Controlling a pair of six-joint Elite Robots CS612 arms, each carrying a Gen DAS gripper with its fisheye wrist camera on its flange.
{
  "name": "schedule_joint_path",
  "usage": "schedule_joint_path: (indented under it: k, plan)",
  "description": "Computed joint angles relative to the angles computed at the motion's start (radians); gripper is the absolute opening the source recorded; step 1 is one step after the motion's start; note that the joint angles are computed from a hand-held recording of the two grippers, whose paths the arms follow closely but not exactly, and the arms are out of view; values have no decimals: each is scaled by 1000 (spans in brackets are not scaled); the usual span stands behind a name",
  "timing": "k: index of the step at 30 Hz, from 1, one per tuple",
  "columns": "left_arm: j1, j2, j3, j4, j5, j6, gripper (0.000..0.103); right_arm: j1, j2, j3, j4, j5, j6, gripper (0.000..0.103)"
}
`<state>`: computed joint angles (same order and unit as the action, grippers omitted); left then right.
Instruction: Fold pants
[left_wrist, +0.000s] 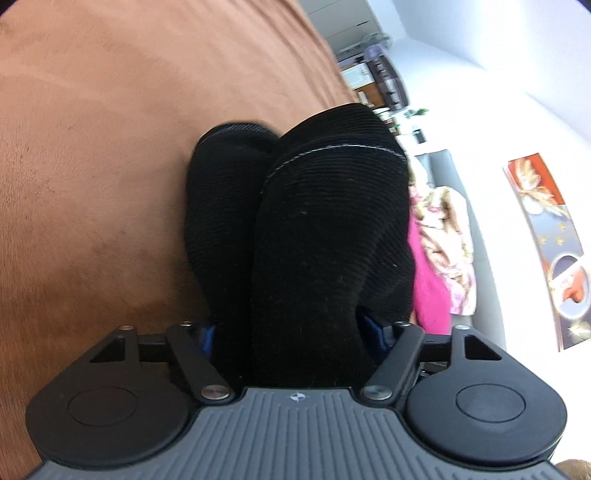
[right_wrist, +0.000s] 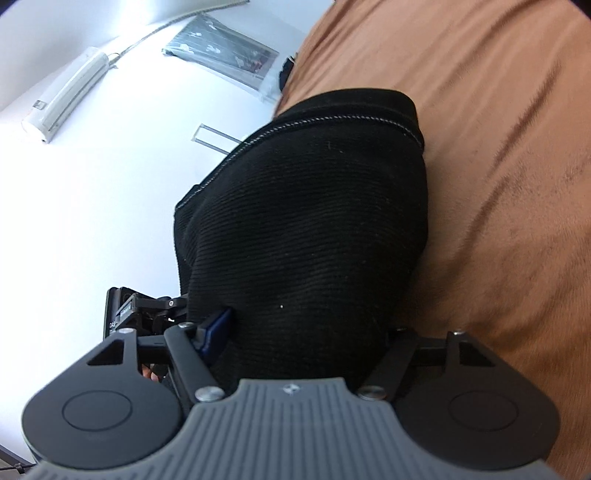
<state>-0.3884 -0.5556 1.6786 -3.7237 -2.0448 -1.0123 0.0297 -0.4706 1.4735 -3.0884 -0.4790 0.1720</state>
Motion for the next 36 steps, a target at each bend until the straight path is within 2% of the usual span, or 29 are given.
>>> schedule_joint_path:
  k: [5,8,14,18,21,26,32,33,35,36]
  plan:
    - [-21,-49,99,-134,7,-32,80,-14,-58,88,-92,63,26,62]
    - [-42,-77,170,-208,44,-30,80,-17,-103,156,-126,77,16,61]
    - [-76,-114,314,-328,110,-68,80,-3,-192,281,-46,55,-107,61]
    - [-79,-131,384,-393,146,-78,80,22,-232,328,0,41,-164,61]
    - [-63,-152,431,-426,175,-78,80,46,-243,332,13,38,-175,61]
    - [-5,-193,505,-459,197,-46,80,126,-228,271,-41,17,-87,61]
    - [93,-223,562,-446,172,15,80,223,-172,164,-115,-6,18,61]
    - [102,-222,566,-443,169,21,80,243,-156,144,-137,-14,48,61]
    - [126,-208,568,-439,156,35,80,262,-130,114,-159,-16,69,61]
    - [126,-203,568,-432,159,34,80,271,-113,97,-168,-18,88,61]
